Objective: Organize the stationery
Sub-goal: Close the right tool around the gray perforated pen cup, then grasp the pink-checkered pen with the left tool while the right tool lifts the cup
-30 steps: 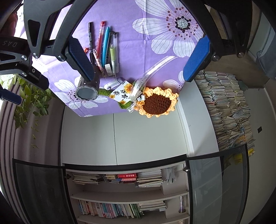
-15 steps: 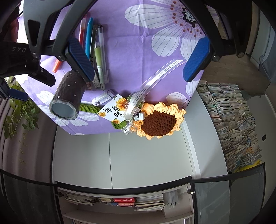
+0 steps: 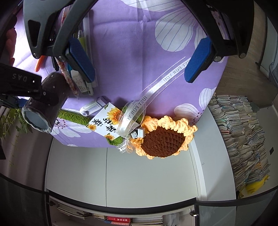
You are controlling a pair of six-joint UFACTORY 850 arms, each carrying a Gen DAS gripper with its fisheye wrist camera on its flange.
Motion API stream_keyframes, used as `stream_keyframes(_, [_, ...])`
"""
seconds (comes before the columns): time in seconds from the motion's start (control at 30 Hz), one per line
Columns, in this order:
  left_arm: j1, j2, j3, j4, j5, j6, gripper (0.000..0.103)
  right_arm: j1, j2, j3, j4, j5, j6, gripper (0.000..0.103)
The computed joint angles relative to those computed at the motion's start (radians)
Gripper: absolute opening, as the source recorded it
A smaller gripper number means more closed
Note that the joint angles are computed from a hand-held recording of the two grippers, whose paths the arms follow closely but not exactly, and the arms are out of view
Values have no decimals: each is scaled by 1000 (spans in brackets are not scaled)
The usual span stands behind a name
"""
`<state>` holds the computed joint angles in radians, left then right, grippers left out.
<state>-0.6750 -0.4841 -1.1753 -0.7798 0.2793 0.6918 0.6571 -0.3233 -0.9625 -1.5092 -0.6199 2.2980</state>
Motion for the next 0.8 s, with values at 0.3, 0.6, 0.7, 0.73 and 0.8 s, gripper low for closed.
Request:
stream_keyframes(0.3, [-29,38,34,-40,10,67,102,48,106,106,44,-102,-50,72])
stream_keyframes(0.6, [-93,80,75,-164,14,198,102,131,229,273,183,-171,-97,72])
stream_keyframes(0.7, [-120,87,82,-233,28,275,102,133,237,300,125,-154,-36,72])
stream_keyframes(0.73, [-129,89,84,-260,39,305,102,127,242,309,98,-144,-11,72])
stream_keyframes(0.8, [-146,95,89,-302,67,353,102,115,252,330,29,-127,55,72])
